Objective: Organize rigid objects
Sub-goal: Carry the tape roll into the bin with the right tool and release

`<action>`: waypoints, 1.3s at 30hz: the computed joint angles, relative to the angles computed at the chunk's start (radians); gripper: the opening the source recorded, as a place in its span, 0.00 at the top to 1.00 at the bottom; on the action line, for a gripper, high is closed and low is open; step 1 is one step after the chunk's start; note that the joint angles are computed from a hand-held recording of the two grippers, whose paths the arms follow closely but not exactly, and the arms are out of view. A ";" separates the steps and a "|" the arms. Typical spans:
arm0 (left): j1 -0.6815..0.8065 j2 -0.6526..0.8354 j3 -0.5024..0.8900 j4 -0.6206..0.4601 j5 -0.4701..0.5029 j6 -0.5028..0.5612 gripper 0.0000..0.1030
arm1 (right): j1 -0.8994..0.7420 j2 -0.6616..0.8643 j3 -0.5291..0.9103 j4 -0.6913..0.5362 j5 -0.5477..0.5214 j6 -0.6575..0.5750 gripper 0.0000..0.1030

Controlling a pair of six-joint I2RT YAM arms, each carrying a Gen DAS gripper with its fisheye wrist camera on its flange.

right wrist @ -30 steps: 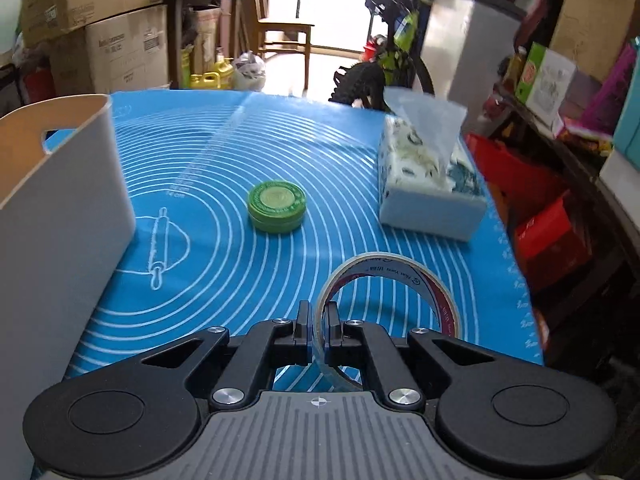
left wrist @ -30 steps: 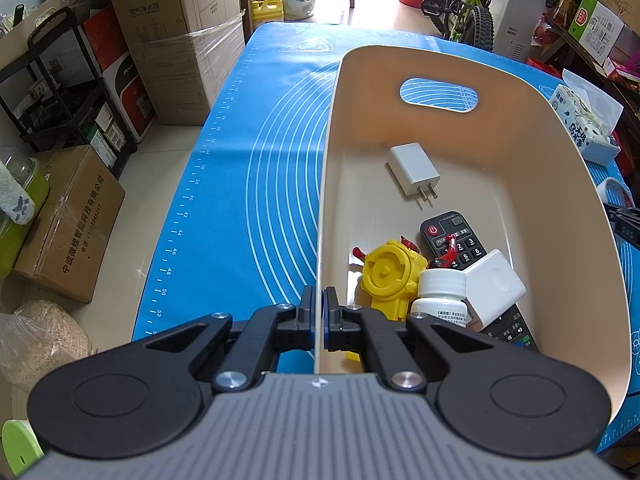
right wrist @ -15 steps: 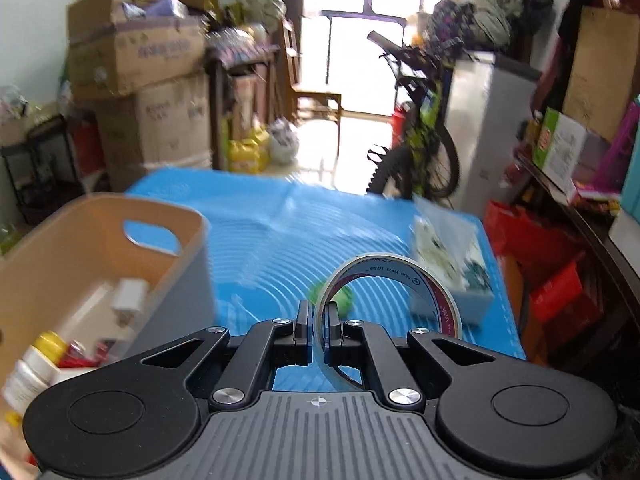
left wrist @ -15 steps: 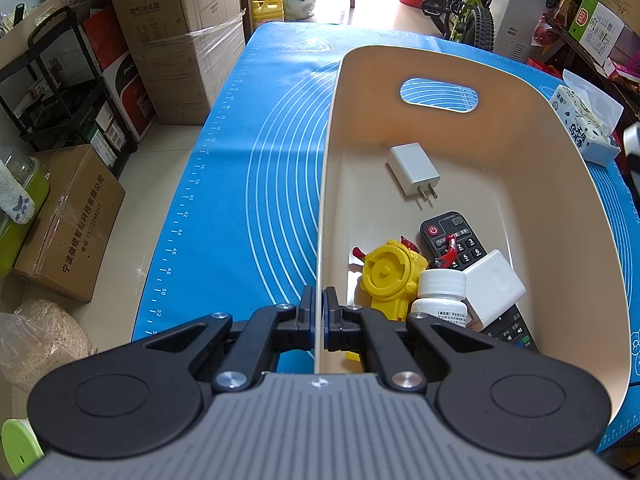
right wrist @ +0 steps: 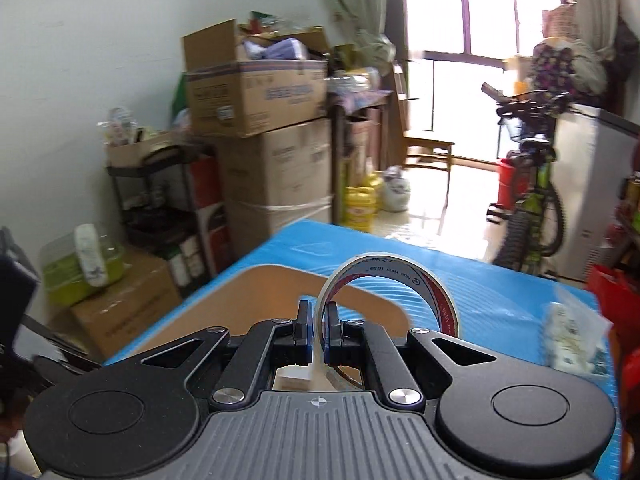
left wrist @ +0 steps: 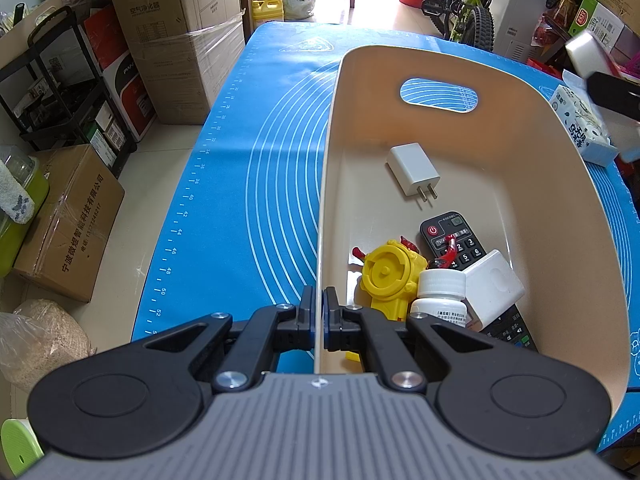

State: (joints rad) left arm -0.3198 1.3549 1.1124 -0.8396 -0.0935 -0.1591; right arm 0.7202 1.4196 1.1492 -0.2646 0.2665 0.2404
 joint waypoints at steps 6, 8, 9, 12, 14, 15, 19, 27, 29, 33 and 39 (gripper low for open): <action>0.001 0.000 0.001 0.000 0.000 0.000 0.95 | 0.059 0.101 0.071 -0.023 -0.069 0.029 0.85; 0.002 0.000 0.000 0.000 0.001 0.001 0.95 | 0.081 0.138 0.092 -0.043 -0.083 0.026 0.85; 0.001 0.000 0.001 -0.001 0.000 0.001 0.95 | 0.092 0.156 0.100 -0.051 -0.089 0.030 0.85; 0.003 0.000 0.000 0.000 0.001 0.003 0.96 | 0.107 0.203 0.129 -0.098 -0.123 0.046 0.85; 0.002 0.000 0.001 -0.001 0.001 0.001 0.96 | 0.115 0.228 0.143 -0.126 -0.136 0.054 0.85; 0.002 0.000 0.001 -0.001 0.001 0.001 0.96 | 0.114 0.242 0.154 -0.142 -0.144 0.057 0.85; -0.005 0.001 -0.001 0.001 -0.004 -0.004 0.96 | 0.104 0.297 0.197 -0.216 -0.198 0.097 0.85; -0.010 0.002 -0.005 0.005 -0.007 -0.009 0.96 | 0.095 0.308 0.198 -0.248 -0.222 0.128 0.75; -0.010 0.002 -0.004 0.004 -0.006 -0.009 0.96 | 0.085 0.278 0.172 -0.223 -0.221 0.135 0.52; -0.009 0.002 -0.003 0.004 -0.006 -0.009 0.95 | 0.055 0.198 0.142 -0.221 -0.197 0.122 0.38; -0.010 0.003 -0.004 0.006 -0.006 -0.010 0.95 | -0.020 0.042 0.073 -0.189 -0.096 0.112 0.16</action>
State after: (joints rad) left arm -0.3300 1.3576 1.1085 -0.8340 -0.0999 -0.1689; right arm 0.7001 1.4618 1.2226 -0.4531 0.1707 0.3529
